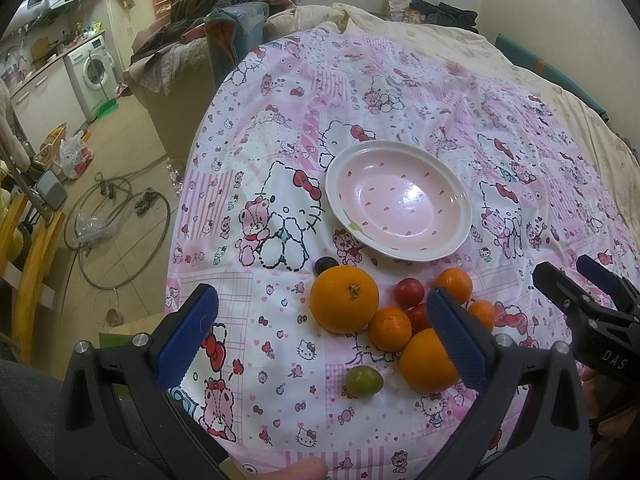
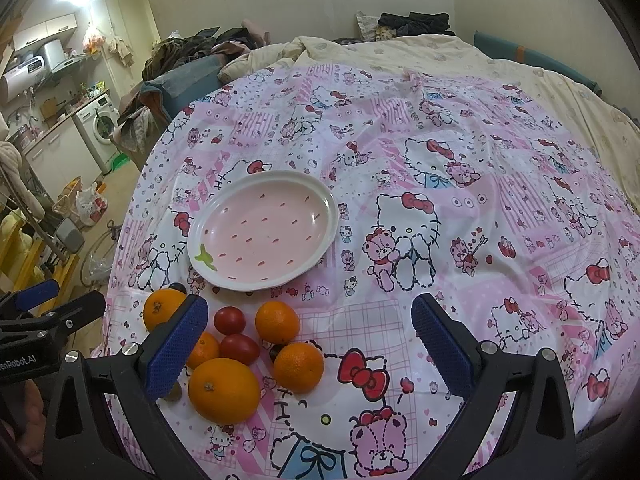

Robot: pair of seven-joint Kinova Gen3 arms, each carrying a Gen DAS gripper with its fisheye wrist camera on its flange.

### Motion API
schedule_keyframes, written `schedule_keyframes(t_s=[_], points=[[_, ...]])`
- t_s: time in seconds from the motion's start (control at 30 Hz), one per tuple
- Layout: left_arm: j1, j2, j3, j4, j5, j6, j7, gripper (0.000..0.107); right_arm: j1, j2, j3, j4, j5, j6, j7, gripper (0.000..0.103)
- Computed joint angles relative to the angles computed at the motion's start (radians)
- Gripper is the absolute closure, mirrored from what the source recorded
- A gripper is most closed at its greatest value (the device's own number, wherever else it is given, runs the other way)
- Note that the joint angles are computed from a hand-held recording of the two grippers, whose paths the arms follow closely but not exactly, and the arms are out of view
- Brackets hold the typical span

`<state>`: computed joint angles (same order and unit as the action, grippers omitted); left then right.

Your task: Organize fruits

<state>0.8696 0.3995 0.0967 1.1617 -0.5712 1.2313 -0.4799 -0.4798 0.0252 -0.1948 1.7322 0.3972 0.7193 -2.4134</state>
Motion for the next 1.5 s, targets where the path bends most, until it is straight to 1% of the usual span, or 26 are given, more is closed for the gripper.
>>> schedule_keyframes(t_s=[0.07, 0.1, 0.17, 0.33, 0.37, 0.4, 0.53, 0.6, 0.63, 0.8, 0.83, 0.87, 0.9, 0.93, 1.0, 1.1, 1.17, 1.2, 1.23, 1.27, 1.3, 1.33, 1.37, 1.43, 1.47, 1.5], points=[[0.0, 0.0, 0.0, 0.0, -0.001, 0.0, 0.0, 0.005, 0.0, 0.001, -0.002, 0.001, 0.003, 0.0, -0.002, 0.0], [0.0, -0.001, 0.0, 0.001, 0.0, 0.0, -0.001, 0.005, 0.017, 0.0, -0.018, 0.001, 0.003, -0.001, -0.002, 0.0], [0.0, -0.001, 0.0, 0.001, 0.0, 0.0, 0.0, 0.005, 0.089, 0.003, -0.093, -0.001, 0.008, 0.0, -0.008, 0.0], [0.0, 0.001, 0.001, -0.002, 0.001, 0.004, -0.001, 0.005, 0.31, 0.014, -0.323, -0.01, 0.026, 0.007, -0.02, 0.0], [0.0, 0.0, 0.0, -0.002, 0.002, 0.004, -0.001, 0.005, 0.339, 0.013, -0.352, -0.008, 0.028, 0.006, -0.02, 0.0], [0.0, -0.001, 0.0, -0.001, 0.002, 0.004, -0.001, 0.005, 0.351, 0.013, -0.364, -0.008, 0.028, 0.006, -0.021, 0.0], [0.0, 0.001, 0.0, -0.002, 0.002, 0.005, -0.001, 0.005, 0.352, 0.013, -0.362, -0.009, 0.025, 0.006, -0.017, 0.0], [-0.001, 0.0, 0.0, 0.0, 0.003, 0.006, -0.001, 0.005, 0.328, 0.013, -0.339, -0.01, 0.023, 0.007, -0.016, 0.0], [-0.001, -0.001, 0.0, 0.001, 0.004, 0.005, 0.0, 0.005, 0.3, 0.011, -0.308, -0.008, 0.02, 0.006, -0.014, 0.0], [-0.002, -0.001, 0.001, 0.002, 0.004, 0.004, -0.001, 0.005, 0.077, 0.005, -0.082, 0.002, 0.002, -0.003, -0.009, 0.0], [-0.002, -0.001, 0.001, 0.002, 0.004, 0.004, -0.001, 0.005, 0.054, 0.003, -0.053, 0.003, -0.008, -0.005, 0.001, 0.0], [-0.003, -0.001, 0.002, 0.002, 0.005, 0.005, -0.002, 0.005, 0.05, 0.003, -0.04, 0.002, -0.034, -0.006, 0.024, 0.0], [-0.004, -0.003, 0.002, 0.004, 0.007, 0.005, -0.002, 0.005, 0.064, 0.003, -0.038, 0.001, -0.075, -0.013, 0.059, 0.0], [-0.004, 0.0, 0.001, 0.004, 0.008, 0.003, 0.0, 0.005, 0.096, 0.002, -0.053, 0.001, -0.116, -0.018, 0.087, 0.0], [-0.005, -0.001, 0.0, 0.007, 0.01, 0.006, 0.007, 0.005, 0.189, 0.014, -0.102, -0.003, -0.197, -0.024, 0.115, 0.0], [-0.006, 0.001, -0.001, 0.005, 0.014, 0.012, 0.017, 0.005, 0.328, 0.049, -0.177, -0.029, -0.319, 0.013, 0.191, 0.0], [-0.006, 0.001, -0.001, 0.007, 0.015, 0.014, 0.021, 0.005, 0.42, 0.093, -0.23, -0.063, -0.4, 0.066, 0.238, 0.002], [-0.011, 0.006, 0.001, -0.002, 0.021, 0.019, 0.016, 0.005, 0.467, 0.115, -0.261, -0.074, -0.44, 0.085, 0.267, 0.005], [-0.012, 0.007, 0.002, -0.005, 0.024, 0.021, 0.014, 0.005, 0.513, 0.144, -0.298, -0.088, -0.481, 0.104, 0.286, 0.013], [-0.013, 0.008, 0.002, -0.007, 0.027, 0.023, 0.012, 0.005, 0.559, 0.185, -0.343, -0.103, -0.522, 0.125, 0.3, 0.016], [-0.014, 0.01, 0.001, -0.009, 0.031, 0.025, 0.012, 0.005, 0.594, 0.207, -0.369, -0.112, -0.562, 0.143, 0.329, 0.02], [-0.016, 0.01, 0.001, -0.01, 0.035, 0.024, 0.011, 0.005, 0.61, 0.23, -0.382, -0.117, -0.598, 0.156, 0.359, 0.023], [-0.018, 0.01, 0.001, -0.011, 0.039, 0.024, 0.01, 0.005, 0.608, 0.25, -0.384, -0.122, -0.618, 0.164, 0.379, 0.024], [-0.019, 0.011, 0.001, -0.013, 0.043, 0.028, 0.009, 0.005, 0.557, 0.267, -0.338, -0.133, -0.645, 0.182, 0.408, 0.025], [-0.02, 0.013, 0.0, -0.014, 0.045, 0.029, 0.007, 0.005, 0.543, 0.273, -0.326, -0.132, -0.661, 0.182, 0.42, 0.026], [-0.019, 0.015, 0.0, -0.017, 0.046, 0.033, 0.006, 0.005, 0.537, 0.283, -0.329, -0.133, -0.67, 0.18, 0.426, 0.028]])
